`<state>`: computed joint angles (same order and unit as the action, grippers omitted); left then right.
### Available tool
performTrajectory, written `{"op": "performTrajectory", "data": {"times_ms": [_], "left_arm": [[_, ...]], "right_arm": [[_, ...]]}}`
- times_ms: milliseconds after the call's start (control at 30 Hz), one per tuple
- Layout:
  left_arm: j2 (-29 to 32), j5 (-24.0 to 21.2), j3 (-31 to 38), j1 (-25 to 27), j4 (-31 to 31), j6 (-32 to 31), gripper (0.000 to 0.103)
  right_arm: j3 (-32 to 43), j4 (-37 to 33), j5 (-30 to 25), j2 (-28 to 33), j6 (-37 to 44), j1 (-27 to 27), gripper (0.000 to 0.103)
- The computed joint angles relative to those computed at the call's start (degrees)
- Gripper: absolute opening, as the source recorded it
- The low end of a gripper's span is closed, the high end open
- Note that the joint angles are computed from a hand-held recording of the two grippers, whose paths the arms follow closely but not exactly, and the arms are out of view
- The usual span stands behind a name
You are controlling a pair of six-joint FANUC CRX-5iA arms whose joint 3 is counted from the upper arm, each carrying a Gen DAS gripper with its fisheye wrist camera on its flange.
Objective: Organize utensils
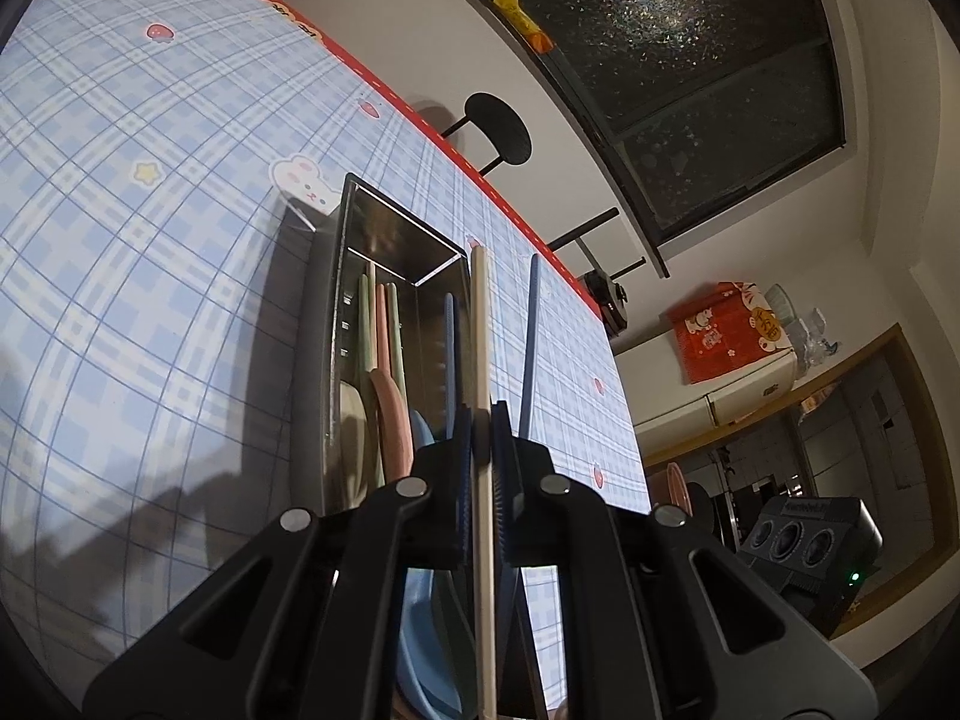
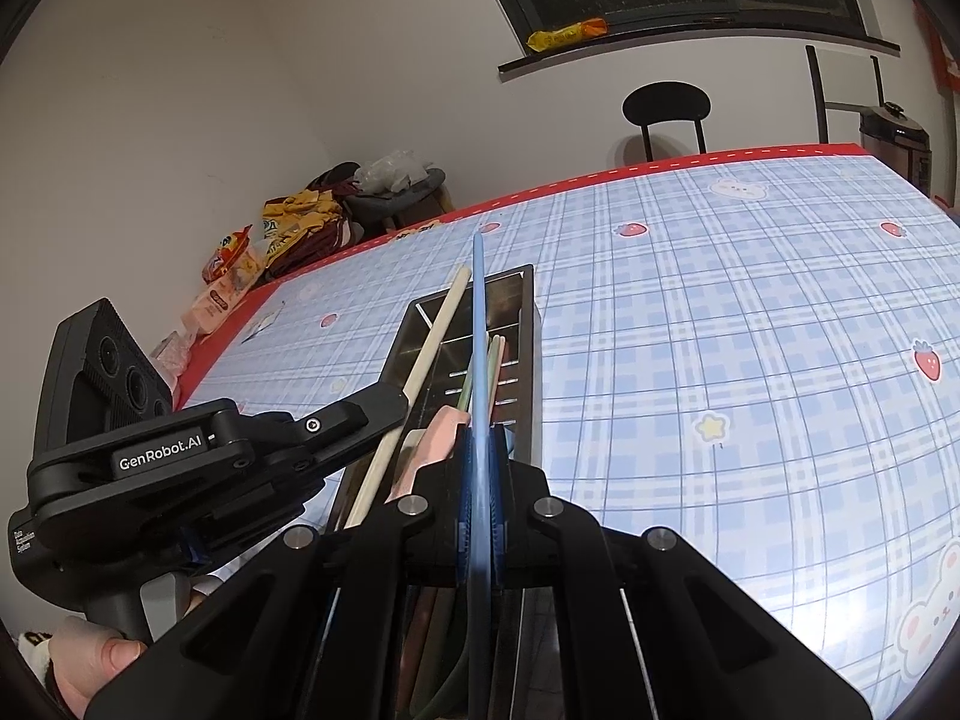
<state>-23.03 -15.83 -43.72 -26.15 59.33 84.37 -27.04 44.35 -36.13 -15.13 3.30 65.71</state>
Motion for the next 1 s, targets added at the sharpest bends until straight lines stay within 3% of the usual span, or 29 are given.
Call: {"op": "performTrajectory", "data": {"times_ms": [233,533,567,633,767,967,1000], "left_arm": [[0.19,0.27,0.49,-0.18,-0.54,-0.74,0.014],[-2.87,-5.25,3.92,5.74,-16.40,8.93,0.022],[-3.26,-6.11,4.18,6.33,-17.64,9.73,0.023],[-4.15,-8.05,4.67,7.63,-19.96,11.02,0.026],[-6.63,-11.96,5.42,10.53,-24.17,12.97,0.030],[-11.02,-16.18,5.95,14.79,-28.43,14.77,0.048],[-11.70,-17.01,6.19,15.42,-29.30,15.08,0.054]], "right_arm": [[0.01,-0.03,-0.04,-0.07,-0.01,0.02,0.007],[-0.39,3.61,-1.92,-0.31,-2.93,0.77,0.011],[-0.20,4.25,-2.77,-0.14,-3.32,1.09,0.014],[0.46,5.98,-5.76,0.39,-4.05,2.22,0.031],[2.17,8.45,-11.07,1.72,-4.54,4.27,0.051],[6.05,8.99,-19.12,4.88,-2.32,8.10,0.086],[6.65,9.15,-20.49,5.36,-1.88,8.75,0.092]]}}
